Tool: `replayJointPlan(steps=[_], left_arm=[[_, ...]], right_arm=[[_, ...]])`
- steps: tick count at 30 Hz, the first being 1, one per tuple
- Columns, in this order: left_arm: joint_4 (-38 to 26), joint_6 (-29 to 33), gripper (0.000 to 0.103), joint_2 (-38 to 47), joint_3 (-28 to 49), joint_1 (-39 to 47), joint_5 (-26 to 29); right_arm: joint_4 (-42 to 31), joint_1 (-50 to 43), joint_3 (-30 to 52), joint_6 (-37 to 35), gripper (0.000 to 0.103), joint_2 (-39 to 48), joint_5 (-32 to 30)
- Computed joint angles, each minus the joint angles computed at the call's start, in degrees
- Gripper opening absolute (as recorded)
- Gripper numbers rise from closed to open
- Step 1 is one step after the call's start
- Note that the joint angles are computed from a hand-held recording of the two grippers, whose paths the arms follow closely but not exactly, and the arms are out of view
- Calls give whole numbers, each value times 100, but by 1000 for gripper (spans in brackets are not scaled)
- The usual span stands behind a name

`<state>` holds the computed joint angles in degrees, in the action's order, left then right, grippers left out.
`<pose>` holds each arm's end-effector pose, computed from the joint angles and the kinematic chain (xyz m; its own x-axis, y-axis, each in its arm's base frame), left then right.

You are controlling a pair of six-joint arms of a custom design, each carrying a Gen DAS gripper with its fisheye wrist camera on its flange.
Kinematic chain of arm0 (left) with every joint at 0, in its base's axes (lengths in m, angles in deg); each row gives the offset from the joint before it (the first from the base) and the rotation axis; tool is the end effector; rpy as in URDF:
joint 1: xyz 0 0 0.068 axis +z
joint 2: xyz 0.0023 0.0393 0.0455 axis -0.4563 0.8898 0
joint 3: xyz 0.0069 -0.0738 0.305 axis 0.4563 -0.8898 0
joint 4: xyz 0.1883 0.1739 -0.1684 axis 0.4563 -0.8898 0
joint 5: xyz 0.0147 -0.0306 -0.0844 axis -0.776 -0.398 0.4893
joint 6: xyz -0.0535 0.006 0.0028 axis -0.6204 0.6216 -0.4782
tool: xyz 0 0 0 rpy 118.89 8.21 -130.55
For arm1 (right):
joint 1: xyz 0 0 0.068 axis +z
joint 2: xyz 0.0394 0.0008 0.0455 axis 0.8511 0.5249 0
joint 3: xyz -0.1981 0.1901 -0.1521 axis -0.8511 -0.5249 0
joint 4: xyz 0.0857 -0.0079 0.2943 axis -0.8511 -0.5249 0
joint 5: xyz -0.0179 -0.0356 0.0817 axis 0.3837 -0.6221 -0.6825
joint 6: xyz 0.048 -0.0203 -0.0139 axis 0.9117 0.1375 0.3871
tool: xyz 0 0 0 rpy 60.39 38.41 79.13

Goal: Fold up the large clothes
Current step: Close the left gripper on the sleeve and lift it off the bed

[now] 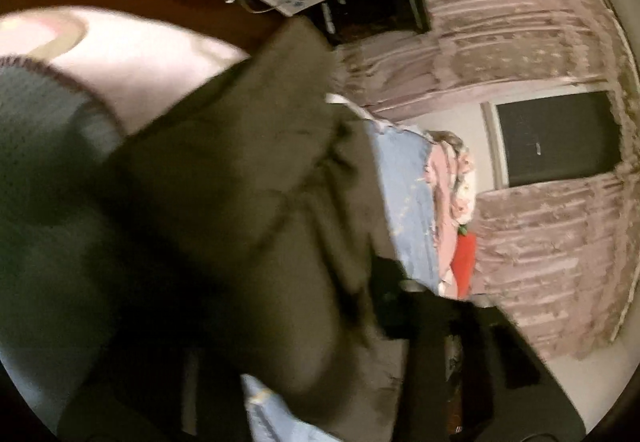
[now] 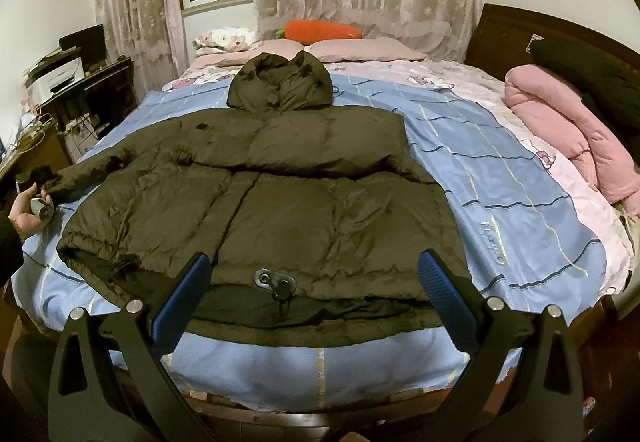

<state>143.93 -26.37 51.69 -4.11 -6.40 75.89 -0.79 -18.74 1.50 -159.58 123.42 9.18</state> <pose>0.3164 0.1074 -0.0304 -0.1011 -0.9851 -0.1393 -0.4788 0.1709 -0.8611 0.0901 -0.2726 0.1252 -0.6380 0.0204 -0.7697 0.0049 0.9997 0.0224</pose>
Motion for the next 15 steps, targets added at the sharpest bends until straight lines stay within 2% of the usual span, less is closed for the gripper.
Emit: replayJointPlan(steps=[4,6,15], left_arm=[[-130,710,14,-63,17,-17,2],[-58,789,10,-100,-39,-31,-52],[-645,1131,6,-1274,-361,-304,-596]], right_arm=[[-18,16,-61,-54,102,-56,3],[-16,21,-83,-76,102,-69,19],[-277,-89,42,-207,102,-1,-67]])
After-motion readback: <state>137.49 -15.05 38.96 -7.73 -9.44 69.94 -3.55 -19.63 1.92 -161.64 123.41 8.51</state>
